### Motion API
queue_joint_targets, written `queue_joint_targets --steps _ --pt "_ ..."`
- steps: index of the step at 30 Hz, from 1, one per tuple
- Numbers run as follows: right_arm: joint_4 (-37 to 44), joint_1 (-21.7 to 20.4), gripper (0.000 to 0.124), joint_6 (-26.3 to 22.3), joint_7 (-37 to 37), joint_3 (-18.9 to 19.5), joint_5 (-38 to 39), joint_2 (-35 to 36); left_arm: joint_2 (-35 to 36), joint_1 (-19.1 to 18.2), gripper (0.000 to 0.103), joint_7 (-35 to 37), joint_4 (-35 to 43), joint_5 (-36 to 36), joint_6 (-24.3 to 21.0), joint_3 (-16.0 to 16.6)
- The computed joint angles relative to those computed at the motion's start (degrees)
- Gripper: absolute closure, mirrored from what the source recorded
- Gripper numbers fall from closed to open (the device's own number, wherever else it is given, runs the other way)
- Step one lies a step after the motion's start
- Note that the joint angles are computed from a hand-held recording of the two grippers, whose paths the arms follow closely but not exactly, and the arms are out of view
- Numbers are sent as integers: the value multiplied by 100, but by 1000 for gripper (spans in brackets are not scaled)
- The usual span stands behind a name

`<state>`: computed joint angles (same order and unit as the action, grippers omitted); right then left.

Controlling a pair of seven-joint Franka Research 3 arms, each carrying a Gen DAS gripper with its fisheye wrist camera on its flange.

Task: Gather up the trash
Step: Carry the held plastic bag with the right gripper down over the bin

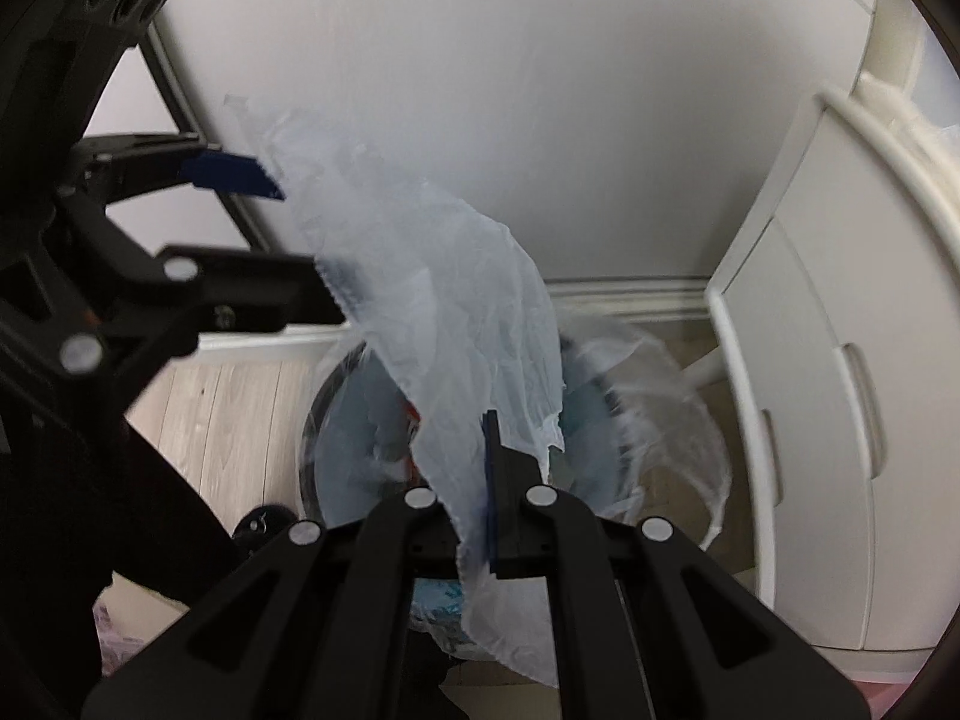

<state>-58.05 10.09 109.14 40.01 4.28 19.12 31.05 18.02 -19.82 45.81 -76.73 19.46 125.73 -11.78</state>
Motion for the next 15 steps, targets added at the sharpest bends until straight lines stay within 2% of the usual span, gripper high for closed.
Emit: queue_joint_targets --steps 2,3,6,7,15 --pt "197 43 120 -54 55 2 -85 210 -15 29 6 38 -114 -40 72 -8" --pt "52 40 120 -78 10 -18 -62 110 -23 35 6 31 -169 -30 125 -2" --pt "165 106 120 60 8 2 -119 284 10 77 6 -26 -260 -74 312 8" --pt "441 121 120 -35 26 7 -147 485 34 84 6 -45 -262 -95 347 6" --pt "1122 151 120 -616 -155 37 -289 1042 369 112 6 260 -144 -285 424 -36"
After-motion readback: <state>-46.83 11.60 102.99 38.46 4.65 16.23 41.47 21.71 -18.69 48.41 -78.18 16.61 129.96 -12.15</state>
